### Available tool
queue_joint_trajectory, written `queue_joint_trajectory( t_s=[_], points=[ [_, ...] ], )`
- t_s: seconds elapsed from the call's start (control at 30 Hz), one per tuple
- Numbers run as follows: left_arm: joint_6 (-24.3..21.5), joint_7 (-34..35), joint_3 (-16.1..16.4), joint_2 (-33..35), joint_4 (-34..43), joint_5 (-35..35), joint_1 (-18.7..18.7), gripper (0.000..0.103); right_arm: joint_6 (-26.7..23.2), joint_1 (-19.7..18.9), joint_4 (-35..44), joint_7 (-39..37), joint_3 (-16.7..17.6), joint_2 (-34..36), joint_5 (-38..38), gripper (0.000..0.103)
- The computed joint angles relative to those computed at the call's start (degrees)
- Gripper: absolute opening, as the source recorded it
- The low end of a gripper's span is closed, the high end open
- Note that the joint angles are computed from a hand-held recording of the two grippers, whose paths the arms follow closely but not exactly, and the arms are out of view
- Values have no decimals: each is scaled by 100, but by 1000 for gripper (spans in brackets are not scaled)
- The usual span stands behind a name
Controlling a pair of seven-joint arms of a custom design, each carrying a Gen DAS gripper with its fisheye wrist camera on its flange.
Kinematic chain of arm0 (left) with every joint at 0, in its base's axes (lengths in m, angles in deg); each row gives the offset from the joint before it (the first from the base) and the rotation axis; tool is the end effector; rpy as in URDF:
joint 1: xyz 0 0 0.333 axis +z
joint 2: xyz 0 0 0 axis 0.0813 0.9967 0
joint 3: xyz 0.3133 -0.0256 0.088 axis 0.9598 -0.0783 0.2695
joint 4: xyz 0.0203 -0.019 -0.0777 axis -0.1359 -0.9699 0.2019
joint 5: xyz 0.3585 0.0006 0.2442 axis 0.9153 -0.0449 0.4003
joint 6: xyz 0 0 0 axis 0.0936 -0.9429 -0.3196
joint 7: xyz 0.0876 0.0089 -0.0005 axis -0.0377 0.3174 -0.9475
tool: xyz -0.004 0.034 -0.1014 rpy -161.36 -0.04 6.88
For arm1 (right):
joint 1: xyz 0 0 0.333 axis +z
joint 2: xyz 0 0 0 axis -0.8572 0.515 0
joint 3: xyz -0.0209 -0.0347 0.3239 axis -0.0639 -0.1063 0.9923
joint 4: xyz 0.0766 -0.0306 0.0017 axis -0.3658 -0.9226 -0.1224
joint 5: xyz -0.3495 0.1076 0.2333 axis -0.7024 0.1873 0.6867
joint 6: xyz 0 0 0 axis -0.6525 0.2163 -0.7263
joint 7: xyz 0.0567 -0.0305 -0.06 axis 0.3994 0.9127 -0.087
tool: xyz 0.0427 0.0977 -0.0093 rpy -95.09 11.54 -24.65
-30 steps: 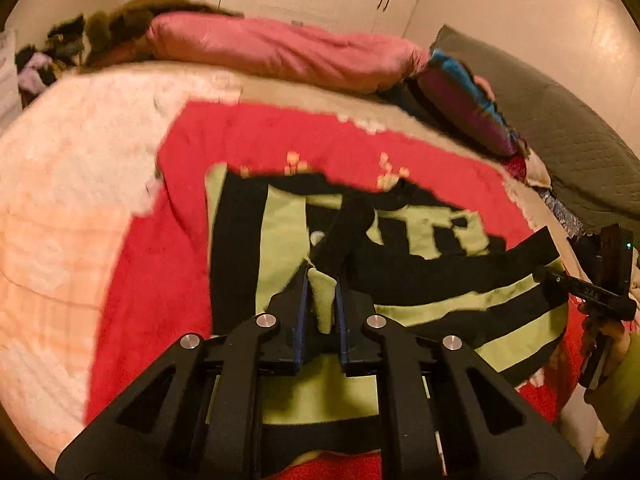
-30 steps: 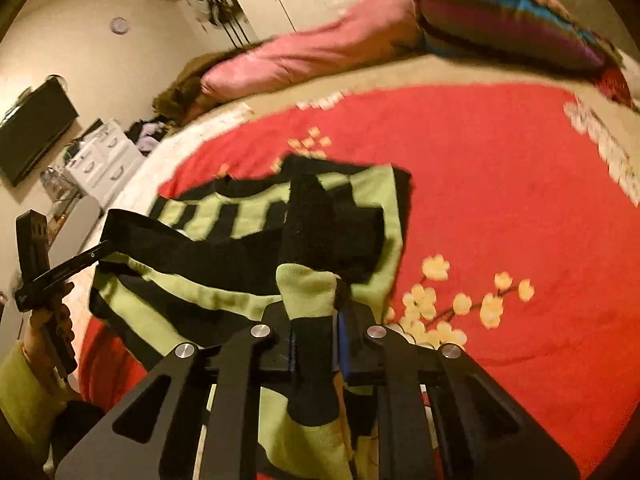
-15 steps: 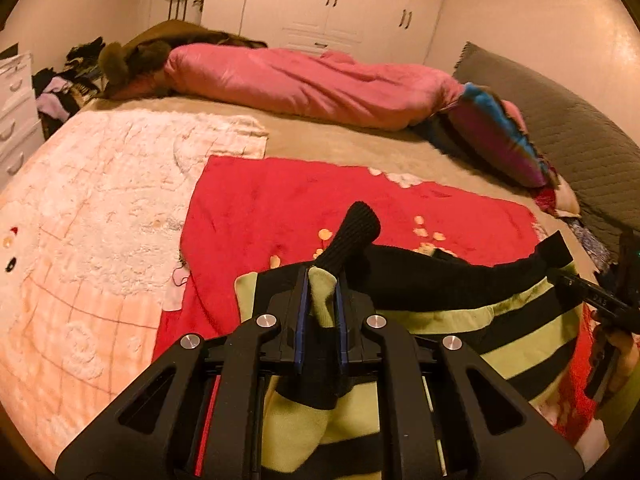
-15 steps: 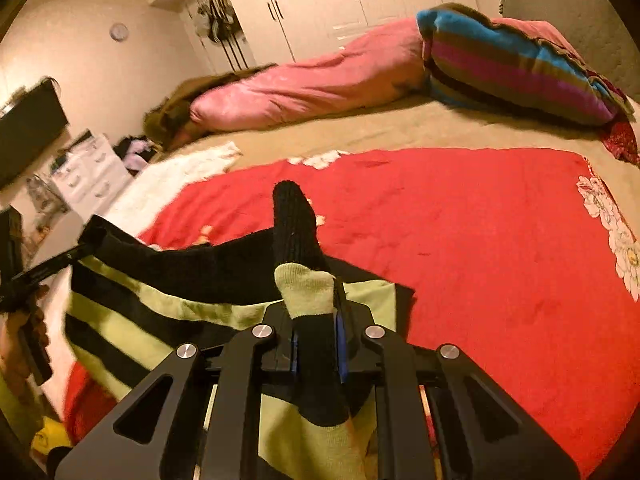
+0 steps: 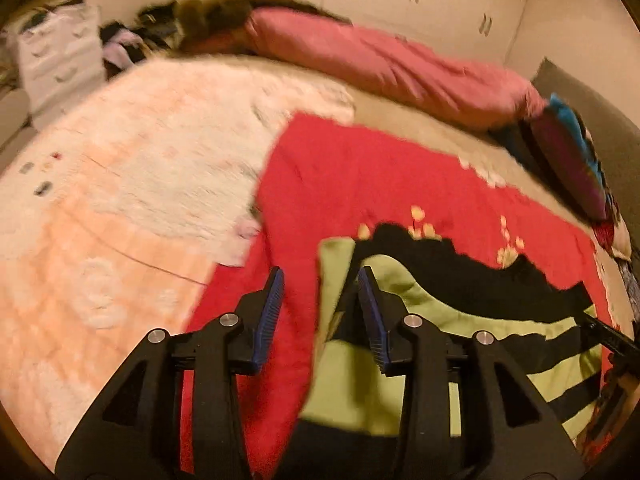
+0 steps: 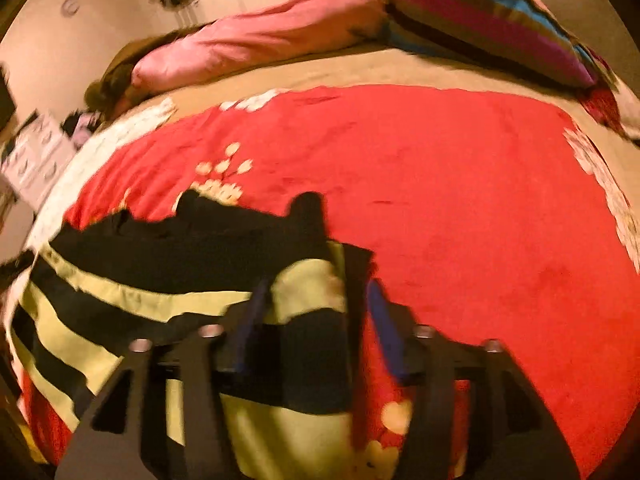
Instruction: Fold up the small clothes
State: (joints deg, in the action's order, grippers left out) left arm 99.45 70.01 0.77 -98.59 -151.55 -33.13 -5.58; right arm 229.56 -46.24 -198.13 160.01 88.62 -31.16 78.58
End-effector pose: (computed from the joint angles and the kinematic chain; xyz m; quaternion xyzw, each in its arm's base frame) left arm 0.4560 -0.1868 0.5113 -0.6462 0.6617 -0.3301 0.1889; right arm 0.3899 0.1506 0.4957 -0.5804 0.7568 -0.1466 0.2625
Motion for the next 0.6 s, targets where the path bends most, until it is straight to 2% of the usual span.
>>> queue_joint_trajectory(
  t_s=[0.07, 0.2, 0.3, 0.33, 0.37, 0.4, 0.43, 0.5, 0.6],
  points=[
    [138, -17, -48, -397, -254, 42, -10, 32, -39, -16, -142, 148, 13, -315, 49, 56],
    [135, -126, -232, -1006, -611, 148, -94, 45, -116, 146, -391, 133, 126, -1026, 28, 56],
    [-57, -219, -308, -1176, -687, 98, -330, 57, -291, 351, -462, 95, 285, -1406, -8, 56],
    [-82, -195, -253, -1203, -721, 32, -476, 57, -327, 466, -488, 60, 324, -1518, -3, 56],
    [-130, -125, -157, -1209, -750, -86, -698, 60, -364, 529, -494, 63, 373, -1584, -3, 56],
    [-183, -69, -103, -1201, -761, -161, -827, 67, -407, 615, -497, 58, 438, -1654, -9, 56],
    [-242, -36, -110, -1198, -769, -187, -885, 70, -445, 703, -493, 44, 489, -1688, -13, 56],
    [-333, -24, -244, -1127, -756, -96, -842, 74, -558, 818, -435, 50, 640, -1658, -68, 56],
    [-375, -28, -458, -1047, -777, 149, -685, 79, -546, 1026, -352, 15, 634, -1420, -19, 56]
  ],
)
